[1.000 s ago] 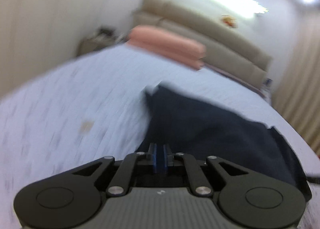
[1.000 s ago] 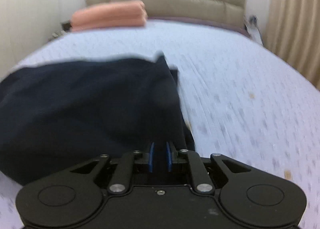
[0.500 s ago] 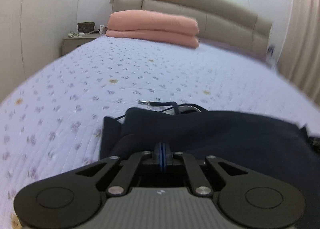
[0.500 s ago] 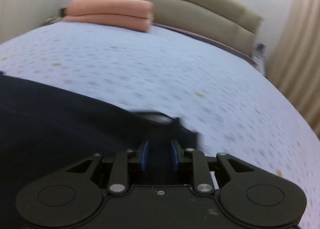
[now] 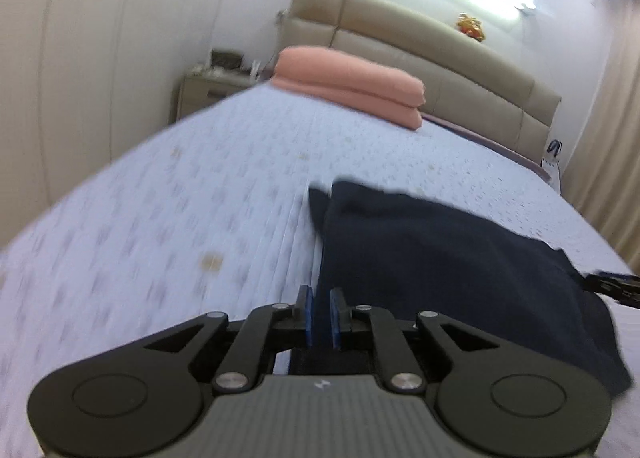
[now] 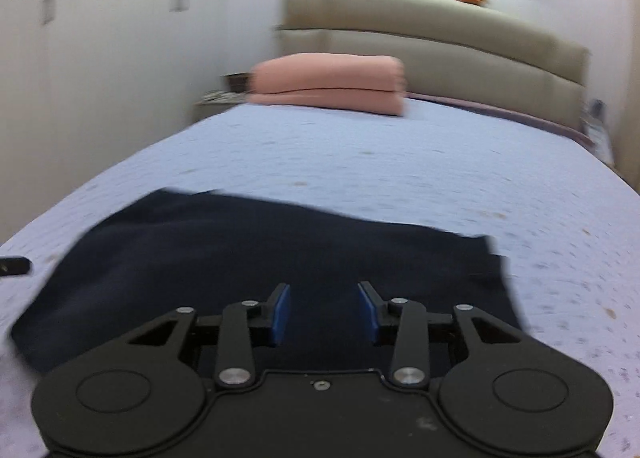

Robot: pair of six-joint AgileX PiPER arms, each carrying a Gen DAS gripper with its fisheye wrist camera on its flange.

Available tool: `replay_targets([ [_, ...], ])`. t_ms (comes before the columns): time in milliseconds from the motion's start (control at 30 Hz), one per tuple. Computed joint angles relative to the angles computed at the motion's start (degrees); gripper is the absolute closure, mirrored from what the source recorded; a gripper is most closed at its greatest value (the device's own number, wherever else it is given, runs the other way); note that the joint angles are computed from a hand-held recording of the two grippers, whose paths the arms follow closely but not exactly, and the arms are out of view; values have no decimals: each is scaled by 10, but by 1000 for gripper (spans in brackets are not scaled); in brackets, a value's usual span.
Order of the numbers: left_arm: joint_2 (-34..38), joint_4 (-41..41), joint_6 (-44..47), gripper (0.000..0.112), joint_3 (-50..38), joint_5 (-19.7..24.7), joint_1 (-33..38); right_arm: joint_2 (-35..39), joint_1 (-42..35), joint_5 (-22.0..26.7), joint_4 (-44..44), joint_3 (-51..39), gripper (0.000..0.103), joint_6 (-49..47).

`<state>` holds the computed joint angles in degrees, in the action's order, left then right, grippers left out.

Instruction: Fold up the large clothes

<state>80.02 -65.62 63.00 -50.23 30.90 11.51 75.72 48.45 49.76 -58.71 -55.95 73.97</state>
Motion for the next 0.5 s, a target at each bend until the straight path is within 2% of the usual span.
replay_targets([
  [33, -24, 8, -16, 95, 24, 27, 25, 17, 23, 10, -9, -14, 64, 10],
  [100, -58, -1, -32, 94, 64, 89, 80, 45, 60, 36, -35, -32, 87, 39],
  [167, -65, -27, -27, 94, 91, 161, 133, 74, 62, 31, -33, -43, 90, 64],
  [200, -67, -40, -22, 94, 105, 179, 148, 89, 52, 23, -11, -49, 90, 63],
  [233, -68, -47, -21, 94, 116, 188, 153, 120, 33, 8, 20, -51, 91, 59],
  [267, -61, -54, -19, 94, 122, 194, 153, 145, 6, -30, 29, -38, 90, 70],
  [300, -48, -70, -10, 93, 128, 194, 148, 155, 2, -46, 15, -23, 90, 104],
  [333, -35, -89, -2, 90, 138, 199, 146, 161, 14, -39, -22, -14, 90, 139],
  [367, -15, -113, 10, 88, 145, 215, 149, 169, 26, -23, -37, -18, 90, 155],
  [400, 7, -151, 28, 84, 153, 212, 136, 168, 24, -22, -33, -21, 90, 160],
  [500, 43, -267, 89, 84, 192, 205, 120, 167, 9, -49, -46, -9, 90, 181],
])
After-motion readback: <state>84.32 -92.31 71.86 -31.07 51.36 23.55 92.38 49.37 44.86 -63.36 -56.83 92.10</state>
